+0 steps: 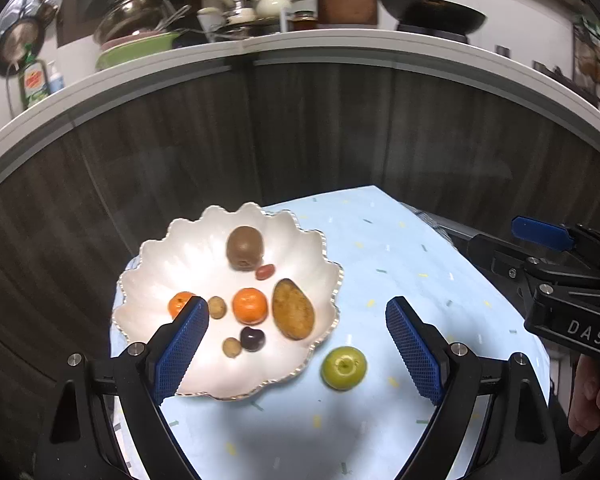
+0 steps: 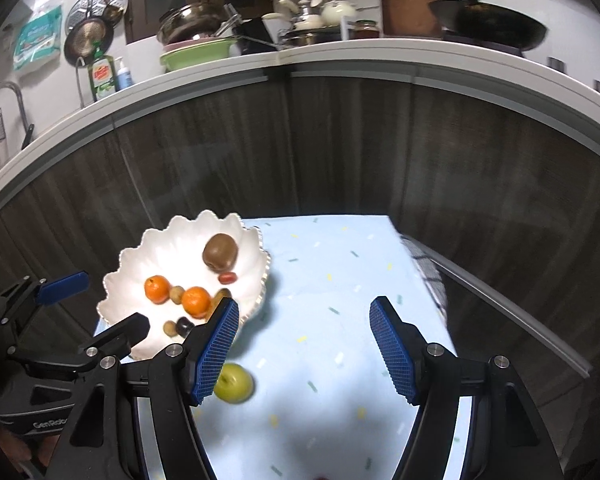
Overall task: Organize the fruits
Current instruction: 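Withdraw both tools from the bowl toward the green apple and second red date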
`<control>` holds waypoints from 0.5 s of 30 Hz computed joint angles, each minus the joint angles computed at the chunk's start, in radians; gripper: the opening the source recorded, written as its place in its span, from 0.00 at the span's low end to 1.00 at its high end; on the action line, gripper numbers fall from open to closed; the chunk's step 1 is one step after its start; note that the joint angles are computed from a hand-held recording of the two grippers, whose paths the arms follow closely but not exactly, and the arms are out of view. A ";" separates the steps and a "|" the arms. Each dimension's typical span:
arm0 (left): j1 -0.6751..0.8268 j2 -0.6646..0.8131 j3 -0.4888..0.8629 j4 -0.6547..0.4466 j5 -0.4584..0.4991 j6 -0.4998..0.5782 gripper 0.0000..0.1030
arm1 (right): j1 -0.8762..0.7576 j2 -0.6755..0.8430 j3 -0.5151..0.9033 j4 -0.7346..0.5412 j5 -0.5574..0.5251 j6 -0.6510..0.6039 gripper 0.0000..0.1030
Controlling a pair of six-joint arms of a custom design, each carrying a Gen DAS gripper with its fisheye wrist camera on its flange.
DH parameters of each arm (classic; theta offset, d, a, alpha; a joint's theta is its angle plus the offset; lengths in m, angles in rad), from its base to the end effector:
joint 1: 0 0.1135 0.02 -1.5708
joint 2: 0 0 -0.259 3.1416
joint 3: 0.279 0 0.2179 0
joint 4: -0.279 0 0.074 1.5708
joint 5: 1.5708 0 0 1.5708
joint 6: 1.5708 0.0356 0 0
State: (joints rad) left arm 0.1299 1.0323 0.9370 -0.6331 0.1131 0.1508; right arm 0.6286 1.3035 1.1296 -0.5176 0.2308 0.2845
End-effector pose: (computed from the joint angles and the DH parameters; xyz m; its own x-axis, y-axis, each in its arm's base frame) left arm 0.1820 0.0197 0.3028 -0.6594 0.0644 -0.7491 0.0545 0.9978 0.0378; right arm 0.2086 0.1416 0.3169 -0.6157 -0.1098 -0.7803 -0.2678 0.9604 0.0762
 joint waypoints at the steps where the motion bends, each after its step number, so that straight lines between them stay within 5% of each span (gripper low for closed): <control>1: -0.013 -0.009 -0.010 0.002 -0.004 0.000 0.88 | 0.008 -0.023 -0.024 0.002 0.019 0.009 0.67; 15: -0.112 -0.096 -0.137 0.022 -0.031 -0.003 0.88 | 0.073 -0.197 -0.249 -0.004 0.137 0.133 0.73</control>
